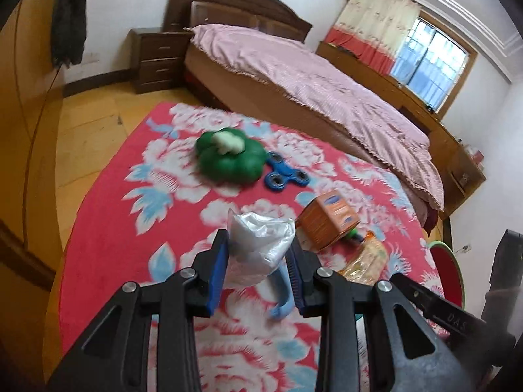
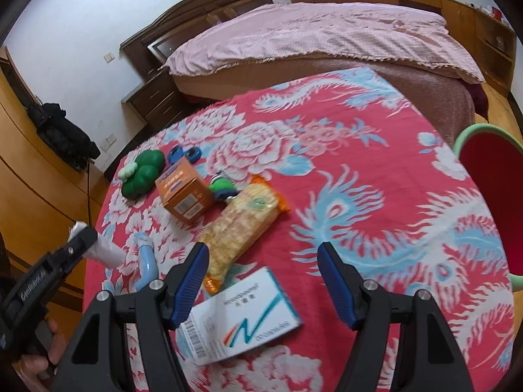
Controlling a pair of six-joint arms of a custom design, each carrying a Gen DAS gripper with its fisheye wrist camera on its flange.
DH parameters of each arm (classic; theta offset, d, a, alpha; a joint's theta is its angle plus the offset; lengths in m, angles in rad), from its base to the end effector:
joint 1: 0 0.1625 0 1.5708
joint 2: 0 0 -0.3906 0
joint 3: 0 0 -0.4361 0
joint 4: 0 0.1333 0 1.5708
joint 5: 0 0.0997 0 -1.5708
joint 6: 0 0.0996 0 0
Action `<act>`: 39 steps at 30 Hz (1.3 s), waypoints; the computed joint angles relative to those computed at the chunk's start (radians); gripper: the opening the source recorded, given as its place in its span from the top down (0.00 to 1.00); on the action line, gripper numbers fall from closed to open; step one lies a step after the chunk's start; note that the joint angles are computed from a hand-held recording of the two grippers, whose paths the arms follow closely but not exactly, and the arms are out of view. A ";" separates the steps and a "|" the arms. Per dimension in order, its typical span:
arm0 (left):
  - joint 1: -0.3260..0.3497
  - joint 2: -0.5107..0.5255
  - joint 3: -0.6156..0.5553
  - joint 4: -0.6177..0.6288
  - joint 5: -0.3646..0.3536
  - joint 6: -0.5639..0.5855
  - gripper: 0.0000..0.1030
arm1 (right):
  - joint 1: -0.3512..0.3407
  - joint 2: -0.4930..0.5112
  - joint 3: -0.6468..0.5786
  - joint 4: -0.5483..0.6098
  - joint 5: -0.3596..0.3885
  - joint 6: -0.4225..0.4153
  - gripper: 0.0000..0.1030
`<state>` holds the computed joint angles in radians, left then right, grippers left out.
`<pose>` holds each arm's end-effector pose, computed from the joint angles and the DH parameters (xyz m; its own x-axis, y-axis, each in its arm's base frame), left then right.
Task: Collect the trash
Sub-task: 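Grasp the yellow cracker snack bag with the right tool while the left holds the plastic bag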
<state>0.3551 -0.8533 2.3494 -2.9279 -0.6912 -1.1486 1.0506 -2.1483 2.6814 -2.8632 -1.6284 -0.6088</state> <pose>-0.2826 -0.3288 -0.0548 -0.8968 -0.0540 -0.4391 0.2696 0.7202 -0.6393 -0.0400 -0.3264 0.2646 -0.9007 0.0754 0.4279 -0.1884 0.8197 -0.5408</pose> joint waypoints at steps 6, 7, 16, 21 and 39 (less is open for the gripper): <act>-0.019 -0.034 0.037 0.069 0.012 -0.082 0.67 | 0.046 0.100 -0.007 -0.080 -0.038 0.032 0.31; -0.021 -0.038 0.040 0.080 0.015 -0.093 0.67 | 0.055 0.120 -0.010 -0.097 -0.049 0.041 0.31; -0.014 -0.038 0.055 0.059 0.006 -0.108 0.67 | 0.121 0.280 -0.046 -0.202 -0.124 0.098 0.31; -0.019 -0.033 0.050 0.072 0.002 -0.113 0.67 | 0.156 0.354 -0.042 -0.307 -0.181 0.031 0.29; -0.067 -0.046 0.044 0.147 0.011 -0.160 0.67 | 0.064 0.221 -0.010 -0.242 -0.052 0.016 0.57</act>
